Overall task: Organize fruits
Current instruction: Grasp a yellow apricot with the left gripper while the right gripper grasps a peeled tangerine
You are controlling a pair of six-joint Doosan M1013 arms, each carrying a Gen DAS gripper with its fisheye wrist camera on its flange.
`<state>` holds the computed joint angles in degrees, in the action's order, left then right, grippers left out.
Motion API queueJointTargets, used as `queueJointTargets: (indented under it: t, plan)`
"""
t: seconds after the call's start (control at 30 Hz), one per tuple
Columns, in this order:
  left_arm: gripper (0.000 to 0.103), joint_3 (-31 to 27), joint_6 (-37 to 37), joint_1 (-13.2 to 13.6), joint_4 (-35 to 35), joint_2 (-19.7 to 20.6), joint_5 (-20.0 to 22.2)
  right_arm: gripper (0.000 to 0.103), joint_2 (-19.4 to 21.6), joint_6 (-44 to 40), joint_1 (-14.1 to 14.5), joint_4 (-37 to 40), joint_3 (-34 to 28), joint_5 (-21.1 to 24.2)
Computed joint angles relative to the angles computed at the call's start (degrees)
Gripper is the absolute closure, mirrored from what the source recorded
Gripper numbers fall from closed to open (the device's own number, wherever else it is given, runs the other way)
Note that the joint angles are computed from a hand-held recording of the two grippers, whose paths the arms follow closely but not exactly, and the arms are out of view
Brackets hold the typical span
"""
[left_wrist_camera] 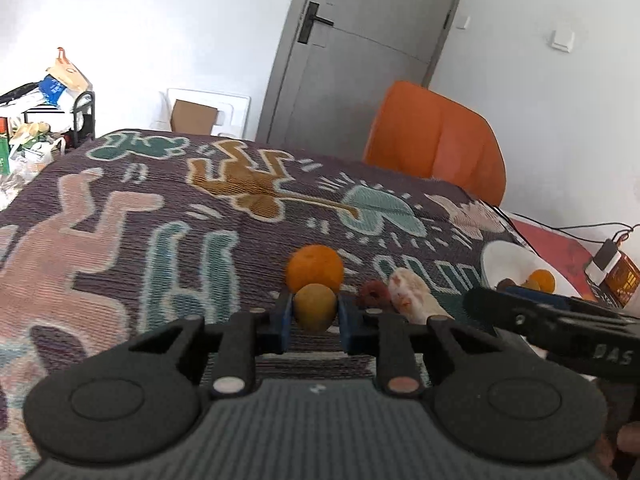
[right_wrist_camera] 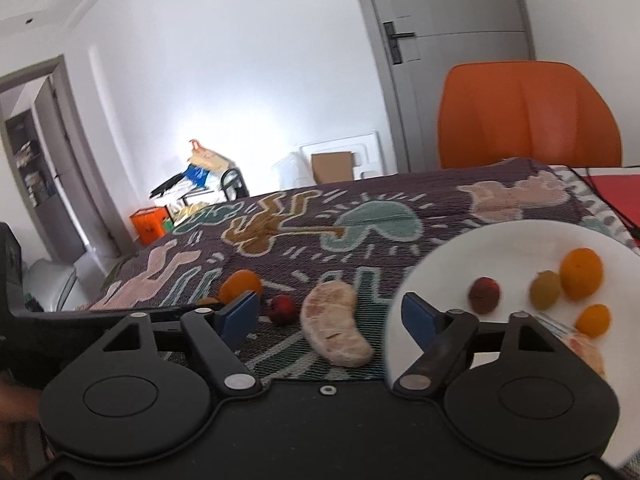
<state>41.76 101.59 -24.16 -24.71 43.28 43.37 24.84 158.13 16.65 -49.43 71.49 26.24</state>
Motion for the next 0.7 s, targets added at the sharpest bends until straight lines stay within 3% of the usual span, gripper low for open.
queueJointTargets:
  t: [0.13, 0.37, 0.53, 0.7]
  plan:
    - [0.081, 1.16, -1.25, 0.68, 0.38, -0.69, -1.1, 0.035, 1.33, -9.24, -0.21, 7.17, -2.52, 1.39]
    - [0.081, 2.69, -2.51, 1.65, 0.18, -1.48, -2.36, 0.038, 3.21, -19.52, -0.17, 13.56, -6.1, 5.22]
    - [0.081, 4.1, -3.02, 2.1, -0.24, -2.09, -3.64, 0.038, 4.66, -24.16, -0.09, 16.51, -9.3, 10.03]
    - [0.081, 5.2, -2.56, 2.55, -1.68, -2.57, -4.61, 0.046, 6.55, -30.03, -0.24, 20.33, -13.39, 15.8]
